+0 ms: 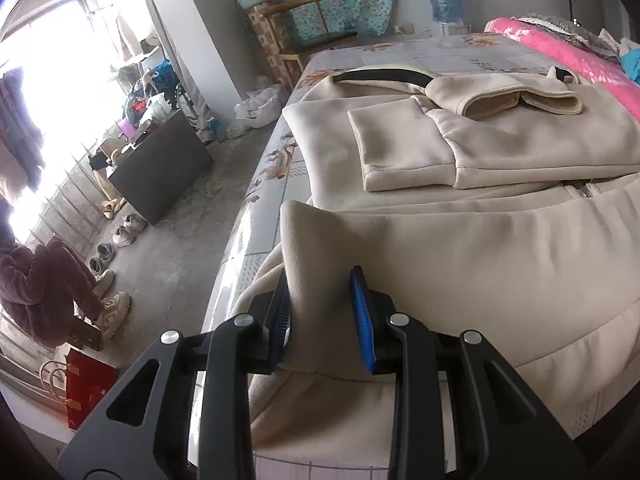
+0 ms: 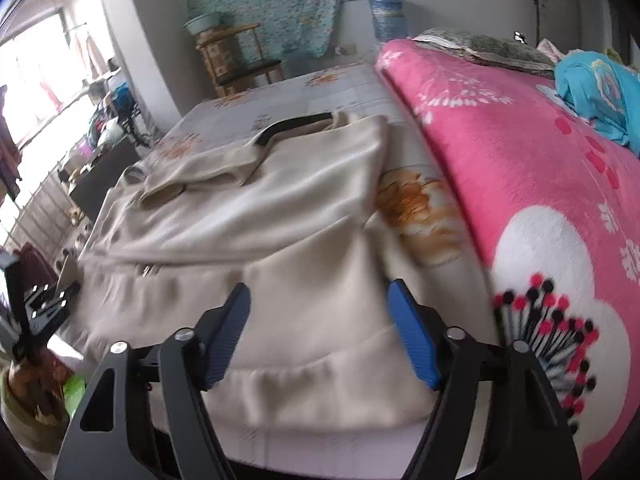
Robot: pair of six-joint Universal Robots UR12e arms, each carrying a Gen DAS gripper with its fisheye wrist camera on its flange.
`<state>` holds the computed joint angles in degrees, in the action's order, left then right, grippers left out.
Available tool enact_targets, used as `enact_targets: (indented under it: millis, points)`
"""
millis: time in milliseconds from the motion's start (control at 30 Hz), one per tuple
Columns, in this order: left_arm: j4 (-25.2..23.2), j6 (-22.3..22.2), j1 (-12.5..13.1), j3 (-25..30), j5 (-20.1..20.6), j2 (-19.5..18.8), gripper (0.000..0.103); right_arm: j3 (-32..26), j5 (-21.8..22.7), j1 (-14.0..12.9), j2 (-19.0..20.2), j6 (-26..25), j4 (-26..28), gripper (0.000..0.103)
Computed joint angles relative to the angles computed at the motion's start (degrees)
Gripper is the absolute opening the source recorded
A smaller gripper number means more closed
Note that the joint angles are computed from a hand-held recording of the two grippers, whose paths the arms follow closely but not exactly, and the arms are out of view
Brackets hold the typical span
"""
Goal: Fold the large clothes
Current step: 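Hold the side edge with the left gripper while the right gripper grasps it too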
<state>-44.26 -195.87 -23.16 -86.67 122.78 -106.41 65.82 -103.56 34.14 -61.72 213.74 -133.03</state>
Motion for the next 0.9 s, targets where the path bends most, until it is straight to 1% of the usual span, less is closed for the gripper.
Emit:
enact_targets:
  millis: [33,100,200,300,367,500,633,733,833,900]
  points:
    - [-0.1,0.0,-0.1,0.2,0.2,-0.2,0.028,-0.4,0.1,-0.2,0.3,0.0,0.4,0.064]
    - [-0.4,-0.3,-0.1,0.3,0.3,-0.2,0.028,-1.1,1.8,-0.8,1.1,-0.4,0.9,0.059]
    - [-0.7,-0.5,-0.1,0.4,0.2,-0.2,0.028,-1.8,3.7,-1.6,1.8,0.1,2.6,0.048]
    - [-0.8,-0.4,-0.1,0.4,0.4,-0.3,0.028,-1.2,4.5,-1.7,1.5,0.7,3.0,0.042]
    - [-0.9,-0.4,-0.1,0.4,0.4,-0.2,0.028,-0.3,5.4,-1.7,0.8,1.0,3.2,0.040]
    - [-0.9,-0.5,-0.1,0.5,0.3,-0.2,0.028,0.6,6.1,-1.6,0.0,0.5,4.5,0.031]
    - [-1.1,-0.7,-0.1,0.5,0.2,-0.3,0.028,-1.1,3.8,-1.4,0.9,-0.3,6.0,0.026]
    - [-1.6,-1.2,0.0,0.7,-0.1,-0.3,0.028,-2.6,3.0,-1.3,1.9,-0.9,7.3,0.023]
    - [-2.0,-1.7,0.1,0.5,-0.6,0.0,0.028,-4.0,0.0,-0.5,2.7,-2.3,9.5,0.021]
    - [-2.2,-2.0,0.2,0.4,-0.9,0.1,0.028,-5.3,-3.0,0.3,3.2,-3.6,11.1,0.019]
